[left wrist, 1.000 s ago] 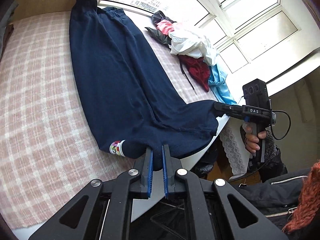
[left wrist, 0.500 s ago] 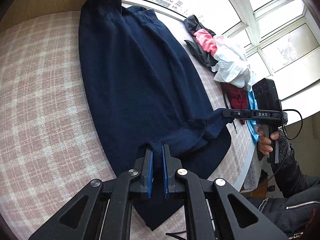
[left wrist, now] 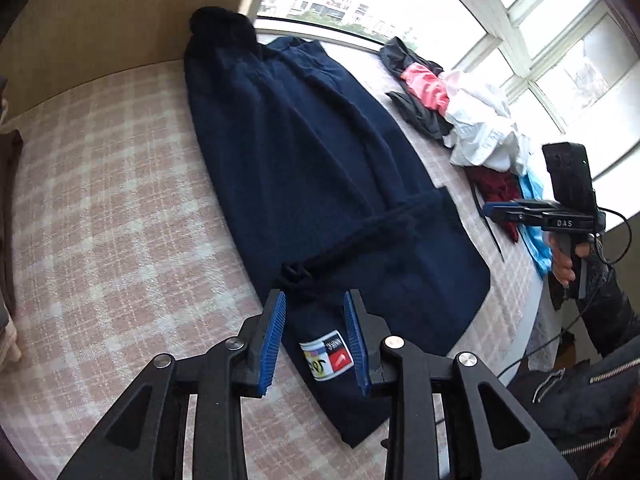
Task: Fold clothes
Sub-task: 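Fold the hem up toward the collar with the left gripper and release, then press the open left gripper along the folded shirt to flatten it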
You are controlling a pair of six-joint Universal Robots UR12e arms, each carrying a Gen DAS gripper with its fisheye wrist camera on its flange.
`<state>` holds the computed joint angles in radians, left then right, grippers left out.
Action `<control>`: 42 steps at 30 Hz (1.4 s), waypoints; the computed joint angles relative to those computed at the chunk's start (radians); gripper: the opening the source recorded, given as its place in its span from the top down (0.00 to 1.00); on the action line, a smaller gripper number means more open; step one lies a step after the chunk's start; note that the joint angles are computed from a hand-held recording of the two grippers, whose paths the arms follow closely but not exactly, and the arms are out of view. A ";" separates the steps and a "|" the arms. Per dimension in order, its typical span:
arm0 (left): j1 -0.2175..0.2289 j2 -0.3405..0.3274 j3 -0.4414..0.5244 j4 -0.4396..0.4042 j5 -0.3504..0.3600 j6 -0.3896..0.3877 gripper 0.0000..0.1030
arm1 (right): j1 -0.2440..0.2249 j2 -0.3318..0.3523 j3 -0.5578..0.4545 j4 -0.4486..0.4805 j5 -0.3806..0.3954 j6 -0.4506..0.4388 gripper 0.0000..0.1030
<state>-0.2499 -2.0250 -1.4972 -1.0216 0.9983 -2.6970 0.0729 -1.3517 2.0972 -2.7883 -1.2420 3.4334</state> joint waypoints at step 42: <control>-0.028 0.138 -0.232 0.136 0.148 0.143 0.57 | 0.092 -0.064 0.082 0.007 -0.213 -0.032 0.61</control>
<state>-0.2777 -1.8868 -1.7293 -0.8853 1.1467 -2.5537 0.1648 -1.4162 2.1797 -2.7816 -1.4552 3.4017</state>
